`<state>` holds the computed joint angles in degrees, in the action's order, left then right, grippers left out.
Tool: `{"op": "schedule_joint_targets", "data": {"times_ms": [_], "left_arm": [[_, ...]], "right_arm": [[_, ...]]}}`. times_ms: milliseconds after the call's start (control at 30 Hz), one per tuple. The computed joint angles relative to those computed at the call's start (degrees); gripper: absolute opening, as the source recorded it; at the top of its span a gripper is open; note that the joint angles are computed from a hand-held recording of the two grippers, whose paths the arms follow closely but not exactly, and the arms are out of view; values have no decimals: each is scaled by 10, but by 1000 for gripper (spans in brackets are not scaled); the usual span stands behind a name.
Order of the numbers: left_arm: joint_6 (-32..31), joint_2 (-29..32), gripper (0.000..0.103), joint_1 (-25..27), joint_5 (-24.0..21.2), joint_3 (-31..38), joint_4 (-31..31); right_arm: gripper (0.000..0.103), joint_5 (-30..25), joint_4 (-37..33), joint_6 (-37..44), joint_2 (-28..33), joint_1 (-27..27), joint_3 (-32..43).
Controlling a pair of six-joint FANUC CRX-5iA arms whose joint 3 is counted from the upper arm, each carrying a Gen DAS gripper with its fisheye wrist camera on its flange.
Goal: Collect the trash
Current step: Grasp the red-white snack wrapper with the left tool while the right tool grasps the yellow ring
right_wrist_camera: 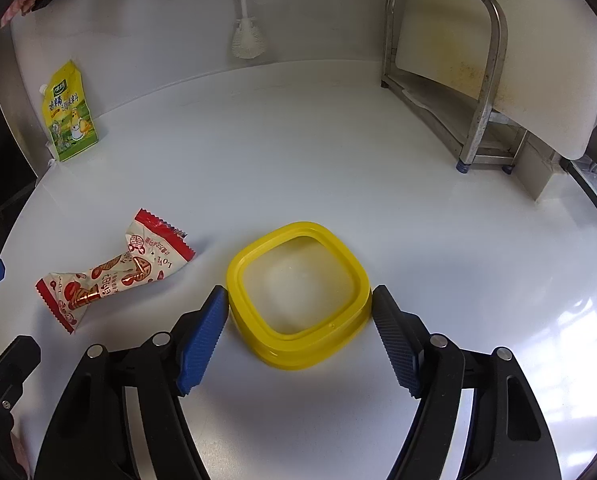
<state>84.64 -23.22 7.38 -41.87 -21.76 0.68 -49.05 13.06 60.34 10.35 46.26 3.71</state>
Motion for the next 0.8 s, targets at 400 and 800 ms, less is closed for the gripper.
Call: {"op": "schedule_joint_targets", "data": {"times_ms": [400,800], "left_arm": [[-27,11,97,9,2,-7,42],[-33,59,97,6,-7,26,29]], "right_arm": [[70,38,-8,-70,-87,-4,-76],[70,75,-116,-37,-139,-34,-101]]}}
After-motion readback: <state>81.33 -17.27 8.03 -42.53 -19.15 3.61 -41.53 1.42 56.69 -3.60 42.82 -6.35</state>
